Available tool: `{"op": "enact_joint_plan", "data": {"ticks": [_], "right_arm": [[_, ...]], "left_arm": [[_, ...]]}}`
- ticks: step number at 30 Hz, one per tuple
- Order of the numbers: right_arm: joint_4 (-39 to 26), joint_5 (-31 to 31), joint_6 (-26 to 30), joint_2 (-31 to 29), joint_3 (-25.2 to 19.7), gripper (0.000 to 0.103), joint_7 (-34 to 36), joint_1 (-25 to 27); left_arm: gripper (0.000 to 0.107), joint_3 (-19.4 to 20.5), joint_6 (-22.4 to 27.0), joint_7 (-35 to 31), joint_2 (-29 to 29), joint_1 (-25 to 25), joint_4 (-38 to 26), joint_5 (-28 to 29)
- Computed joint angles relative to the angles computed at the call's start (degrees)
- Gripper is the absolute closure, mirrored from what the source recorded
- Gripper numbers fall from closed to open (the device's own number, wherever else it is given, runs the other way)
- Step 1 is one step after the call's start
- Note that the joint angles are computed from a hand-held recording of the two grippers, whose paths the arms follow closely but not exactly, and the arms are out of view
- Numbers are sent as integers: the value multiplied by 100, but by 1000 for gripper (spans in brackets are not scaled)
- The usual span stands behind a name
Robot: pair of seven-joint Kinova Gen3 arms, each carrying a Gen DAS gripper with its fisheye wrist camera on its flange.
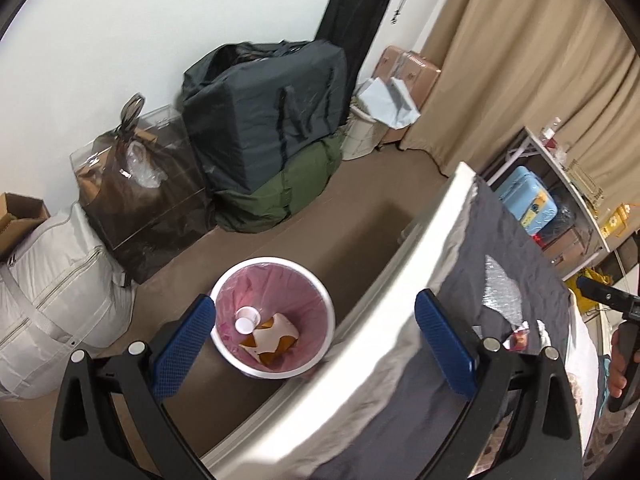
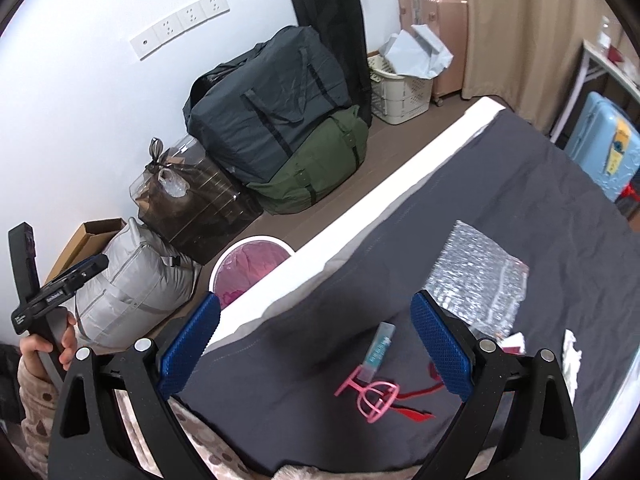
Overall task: Collect trash
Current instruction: 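Open the right gripper over the bin dropping the paper while the left drops the cup, then grasp the clear plastic cup with the left gripper while the right grasps the white tissue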
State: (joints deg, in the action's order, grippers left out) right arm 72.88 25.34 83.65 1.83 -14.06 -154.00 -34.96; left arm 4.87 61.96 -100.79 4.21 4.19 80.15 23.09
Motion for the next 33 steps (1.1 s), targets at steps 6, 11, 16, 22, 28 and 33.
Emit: {"op": "enact_joint_plan", "data": {"ticks": [6,11,16,22,28,33], "right_arm": [[499,71,195,-619,-184,10,-480,169],[927,-44,446,-1273,-394,10,-643,563],[1293,-171,635,-1937,-487,10,-653,1018],[1784,-448,831,-2803,-228,10,-429,1537],[2327,-734,853,-3560,309,10,-30,1932],[2791,-899,688,-3926,778,10,416,2147]], "left_arm": [[10,210,-22,177,-95,346,-104,-154],[10,418,-84,322,-34,750,-265,-259],[10,665,-45,657,268,1295,-657,-587],[10,868,14,1033,772,1996,-1225,-994],[10,958,286,1317,1426,2766,-1934,-1384],[10,970,473,1357,1917,3351,-2456,-1606]]}}
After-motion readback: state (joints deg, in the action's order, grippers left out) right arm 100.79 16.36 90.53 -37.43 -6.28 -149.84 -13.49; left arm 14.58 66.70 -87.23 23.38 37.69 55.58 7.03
